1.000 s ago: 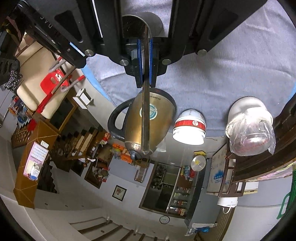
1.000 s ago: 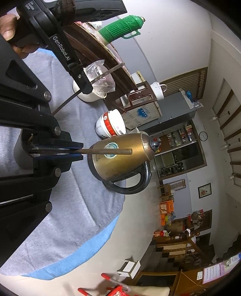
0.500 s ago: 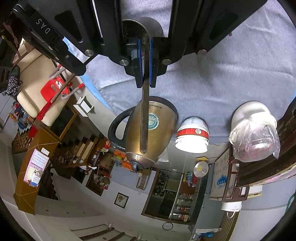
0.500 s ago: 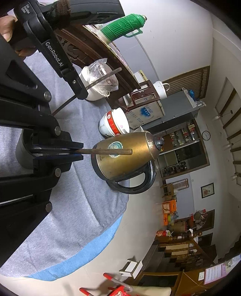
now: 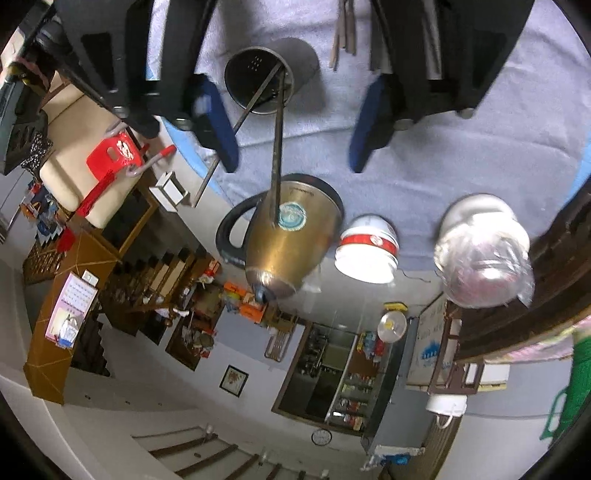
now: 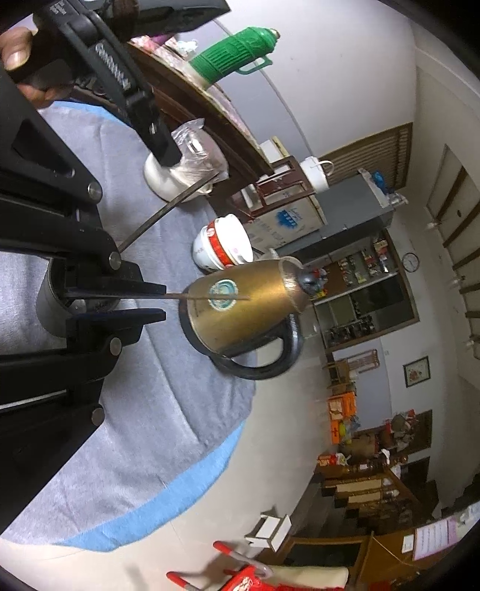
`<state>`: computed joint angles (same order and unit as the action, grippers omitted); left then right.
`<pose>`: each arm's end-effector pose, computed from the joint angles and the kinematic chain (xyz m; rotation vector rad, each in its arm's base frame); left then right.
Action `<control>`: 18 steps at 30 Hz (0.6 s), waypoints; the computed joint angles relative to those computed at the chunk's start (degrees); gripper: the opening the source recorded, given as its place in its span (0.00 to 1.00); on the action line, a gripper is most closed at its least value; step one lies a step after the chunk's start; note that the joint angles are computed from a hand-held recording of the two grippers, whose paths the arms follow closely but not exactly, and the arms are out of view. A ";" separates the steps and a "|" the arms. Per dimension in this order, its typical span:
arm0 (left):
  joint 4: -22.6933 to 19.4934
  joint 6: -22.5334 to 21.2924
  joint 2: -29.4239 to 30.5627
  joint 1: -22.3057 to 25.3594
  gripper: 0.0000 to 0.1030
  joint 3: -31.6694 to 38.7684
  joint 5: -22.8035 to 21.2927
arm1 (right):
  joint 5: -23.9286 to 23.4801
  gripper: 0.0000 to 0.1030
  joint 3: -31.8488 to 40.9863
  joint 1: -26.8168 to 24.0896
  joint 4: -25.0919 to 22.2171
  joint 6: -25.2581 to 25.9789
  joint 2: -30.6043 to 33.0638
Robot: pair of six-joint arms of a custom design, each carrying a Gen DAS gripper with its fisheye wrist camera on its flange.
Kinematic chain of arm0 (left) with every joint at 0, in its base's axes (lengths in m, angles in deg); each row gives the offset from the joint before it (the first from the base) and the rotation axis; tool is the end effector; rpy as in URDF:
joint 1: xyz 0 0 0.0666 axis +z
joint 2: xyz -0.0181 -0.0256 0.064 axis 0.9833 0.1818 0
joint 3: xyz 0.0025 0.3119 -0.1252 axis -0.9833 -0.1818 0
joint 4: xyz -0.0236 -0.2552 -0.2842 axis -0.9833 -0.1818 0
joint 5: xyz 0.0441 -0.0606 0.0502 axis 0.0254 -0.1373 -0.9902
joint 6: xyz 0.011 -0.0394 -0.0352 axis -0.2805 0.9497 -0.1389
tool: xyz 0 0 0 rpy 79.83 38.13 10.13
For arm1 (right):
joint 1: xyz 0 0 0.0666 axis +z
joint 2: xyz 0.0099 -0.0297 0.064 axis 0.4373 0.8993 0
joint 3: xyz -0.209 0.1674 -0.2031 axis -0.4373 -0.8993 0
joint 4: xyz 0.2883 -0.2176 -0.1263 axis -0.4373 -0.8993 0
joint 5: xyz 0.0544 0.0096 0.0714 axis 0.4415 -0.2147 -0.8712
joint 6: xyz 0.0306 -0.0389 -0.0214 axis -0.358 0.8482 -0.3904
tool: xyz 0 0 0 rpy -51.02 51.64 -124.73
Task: Organize utensils
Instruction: 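Open both tools to release the chopsticks into the holder and withdraw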
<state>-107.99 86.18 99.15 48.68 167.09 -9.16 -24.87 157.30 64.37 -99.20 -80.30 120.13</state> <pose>0.3434 -0.1949 0.5170 -0.2130 2.1226 -0.3935 0.3399 0.2594 0.5131 -0.0334 2.1616 0.4676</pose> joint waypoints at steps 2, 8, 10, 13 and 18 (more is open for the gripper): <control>-0.52 -0.07 -3.18 -0.30 0.76 -1.75 -2.01 | 1.19 0.11 0.01 0.65 -1.21 0.12 -1.13; -4.62 0.65 -13.58 -0.73 0.86 -10.23 -7.19 | 3.40 0.90 -5.35 3.55 -2.24 -1.32 -6.76; -7.02 1.78 -16.51 -0.50 0.86 -13.47 -8.24 | 2.91 0.90 -6.65 4.70 -5.06 -2.17 -7.22; -10.58 4.71 -20.73 -0.65 0.86 -19.26 -10.92 | 2.26 0.90 -10.70 6.42 -6.53 -3.98 -8.40; -16.90 10.54 -25.88 -0.44 0.86 -27.06 -12.65 | 1.18 0.90 -18.28 8.29 -8.66 -9.21 -10.02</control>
